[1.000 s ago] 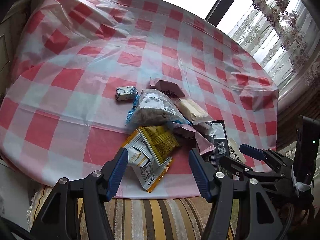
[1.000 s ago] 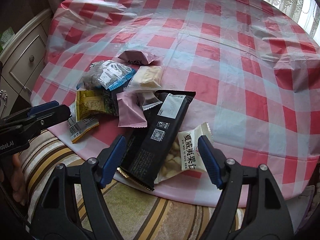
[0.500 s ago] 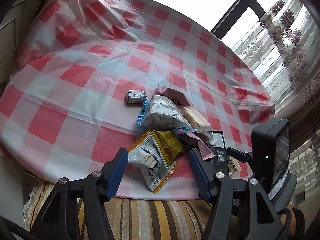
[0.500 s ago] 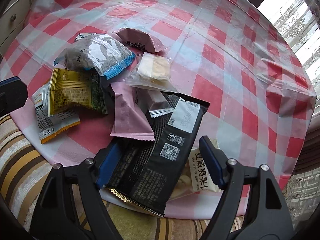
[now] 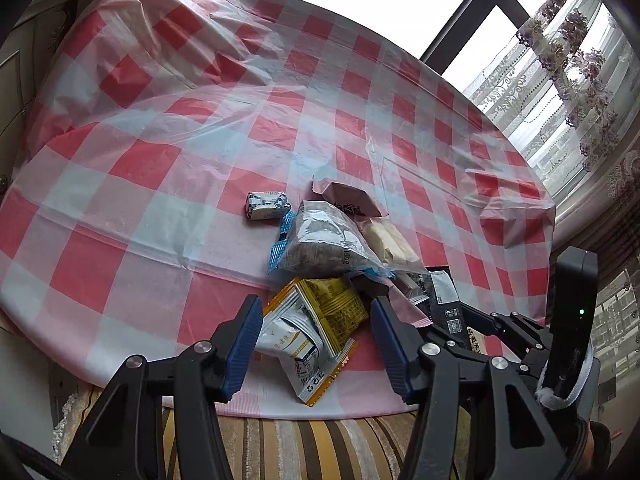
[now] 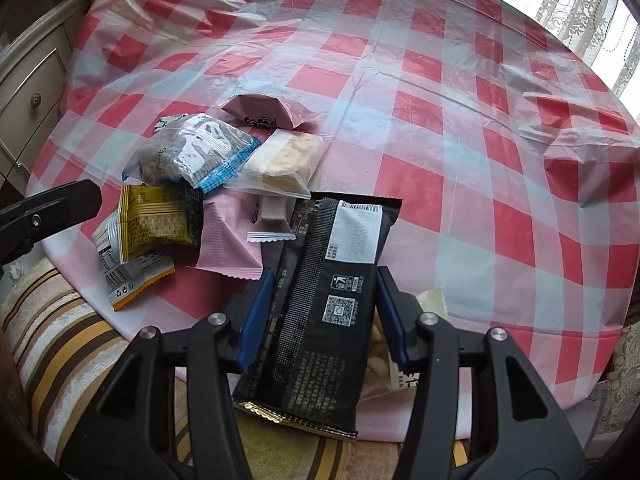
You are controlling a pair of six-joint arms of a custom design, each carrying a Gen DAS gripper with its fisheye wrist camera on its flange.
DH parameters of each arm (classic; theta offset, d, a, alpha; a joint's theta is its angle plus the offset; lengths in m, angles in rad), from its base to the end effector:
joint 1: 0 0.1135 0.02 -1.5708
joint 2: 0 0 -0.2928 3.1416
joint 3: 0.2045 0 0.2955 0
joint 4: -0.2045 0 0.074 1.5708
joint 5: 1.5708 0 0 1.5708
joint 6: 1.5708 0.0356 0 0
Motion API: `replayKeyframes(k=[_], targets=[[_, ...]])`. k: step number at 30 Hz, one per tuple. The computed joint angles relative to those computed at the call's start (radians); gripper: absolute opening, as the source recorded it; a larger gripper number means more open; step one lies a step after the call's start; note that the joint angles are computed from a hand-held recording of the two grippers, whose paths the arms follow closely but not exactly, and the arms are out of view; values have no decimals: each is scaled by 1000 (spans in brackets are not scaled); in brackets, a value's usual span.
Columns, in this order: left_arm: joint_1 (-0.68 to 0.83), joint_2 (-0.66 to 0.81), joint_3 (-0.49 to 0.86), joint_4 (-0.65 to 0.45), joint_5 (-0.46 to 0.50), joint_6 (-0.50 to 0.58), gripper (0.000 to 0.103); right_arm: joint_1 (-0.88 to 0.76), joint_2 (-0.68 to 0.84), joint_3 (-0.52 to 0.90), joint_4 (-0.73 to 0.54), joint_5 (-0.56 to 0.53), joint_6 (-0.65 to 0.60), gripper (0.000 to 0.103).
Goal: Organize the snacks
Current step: 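Grasp the long black package with the right tool while the left tool grasps the clear blue-edged bag, then carry both held packages over the white box and open both tools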
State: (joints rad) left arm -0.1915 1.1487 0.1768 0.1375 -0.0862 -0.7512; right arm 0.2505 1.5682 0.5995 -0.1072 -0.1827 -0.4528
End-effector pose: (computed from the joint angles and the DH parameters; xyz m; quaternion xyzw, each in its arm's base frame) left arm 0.1834 -0.0324 0.0943 -0.2724 0.8916 -0.1275 0.3386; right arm 0.2739 0.0767 0.1059 -0.3535 0.8987 0.0634 0.2516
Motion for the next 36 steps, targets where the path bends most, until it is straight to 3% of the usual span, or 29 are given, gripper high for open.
replayKeyframes(k=[9,13,19,30,36], targets=[[56,234,153,39,16,59,58,-109,-68,-12,-7,-124,10,55],[47,343,249,-2,-1,72,71,-162,-79,-5,-21,-168,3,55],[15,472,345,-68,-33,86,72,-222,-75,7,-39,-213,-6,55],[-25,454,338,-57,-101,112,37,-317,-85,16,-60,-276,-26,55],[-28,415,299,-18,-99,92,31,-372,-92,24,-76,-299,-41,55]])
